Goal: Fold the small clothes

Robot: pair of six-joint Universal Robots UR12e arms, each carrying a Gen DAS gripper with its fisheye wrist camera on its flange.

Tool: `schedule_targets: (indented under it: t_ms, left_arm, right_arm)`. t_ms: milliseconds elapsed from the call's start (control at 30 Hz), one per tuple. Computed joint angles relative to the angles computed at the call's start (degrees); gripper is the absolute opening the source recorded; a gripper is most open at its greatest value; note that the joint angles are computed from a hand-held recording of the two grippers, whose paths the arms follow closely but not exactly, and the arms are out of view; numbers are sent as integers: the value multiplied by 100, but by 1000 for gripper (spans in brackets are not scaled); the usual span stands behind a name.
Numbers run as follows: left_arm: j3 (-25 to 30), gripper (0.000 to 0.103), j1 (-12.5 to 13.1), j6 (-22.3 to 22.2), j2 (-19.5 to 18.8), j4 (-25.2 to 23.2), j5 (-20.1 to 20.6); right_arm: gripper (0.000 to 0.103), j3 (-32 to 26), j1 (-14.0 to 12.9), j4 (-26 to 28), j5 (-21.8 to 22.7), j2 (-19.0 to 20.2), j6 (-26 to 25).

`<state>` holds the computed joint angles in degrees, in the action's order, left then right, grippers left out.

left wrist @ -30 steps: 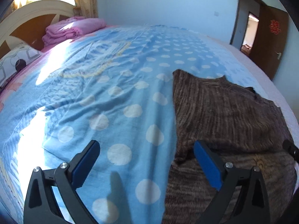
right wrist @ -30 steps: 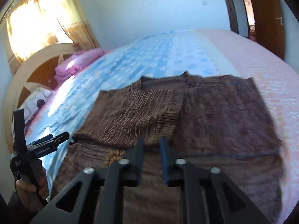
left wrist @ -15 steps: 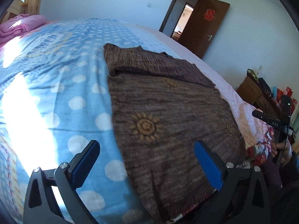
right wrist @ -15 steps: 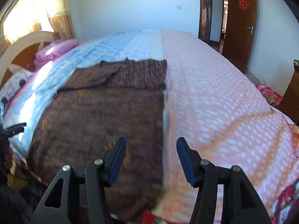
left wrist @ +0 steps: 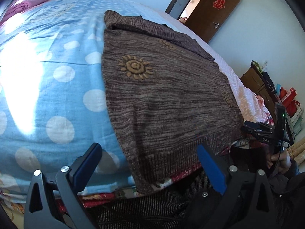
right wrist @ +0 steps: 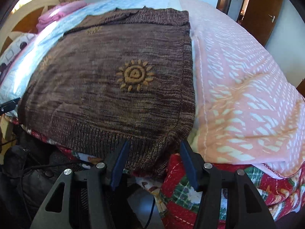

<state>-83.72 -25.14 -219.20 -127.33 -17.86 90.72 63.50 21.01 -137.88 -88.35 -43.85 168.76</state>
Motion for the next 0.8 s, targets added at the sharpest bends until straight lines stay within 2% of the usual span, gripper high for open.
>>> schedule_targets:
  t_ms: [100, 133, 233, 267, 333, 400, 433, 467, 500, 533, 567, 633, 733, 800]
  left_arm:
    - [-36, 92, -16, 2, 17, -90, -133]
    - [-55, 90, -13, -74, 14, -139, -165]
    - [-115, 73, 53, -482, -30, -273, -510]
    - [-143, 72, 46, -568, -33, -204, -458]
    - [-192, 72, 57, -637, -18, -24, -493]
    - [-231, 71, 83, -754, -5, 58, -549]
    - [-262, 67, 89, -828, 2, 125, -546]
    - [-295, 55, 91, -867, 12, 176, -528]
    - [-309, 44, 90, -867, 22, 186, -511]
    - [-319, 15, 101, -848, 25, 214, -571]
    - [-337, 6, 123, -867, 25, 270, -698]
    - [-359, 6, 121, -867, 18, 397, -717]
    - [-287, 6, 90, -629, 23, 351, -697]
    - [-280, 6, 65, -442, 61, 426, -651]
  right_arm:
    - [55, 39, 2, 30, 42, -23, -20]
    - [54, 24, 12, 19, 4, -13, -31]
    - [45, 14, 79, -12, -341, 16, -205]
    - [43, 8, 97, -6, -420, 22, -275]
    - [37, 0, 123, -50, -552, 39, -353]
    - [21, 12, 116, -117, -551, 40, -298]
    - [16, 23, 103, -129, -508, 32, -280]
    - [6, 29, 88, -122, -443, 24, -269]
    - [5, 27, 58, -65, -274, 12, -243]
    - [5, 6, 28, -29, -101, 14, -205]
    - [5, 14, -10, 13, 100, -4, -140]
    - [5, 14, -77, 79, 420, -25, 15]
    - [5, 85, -218, 36, 1074, -105, 396]
    - [5, 112, -271, -94, 1360, -140, 582]
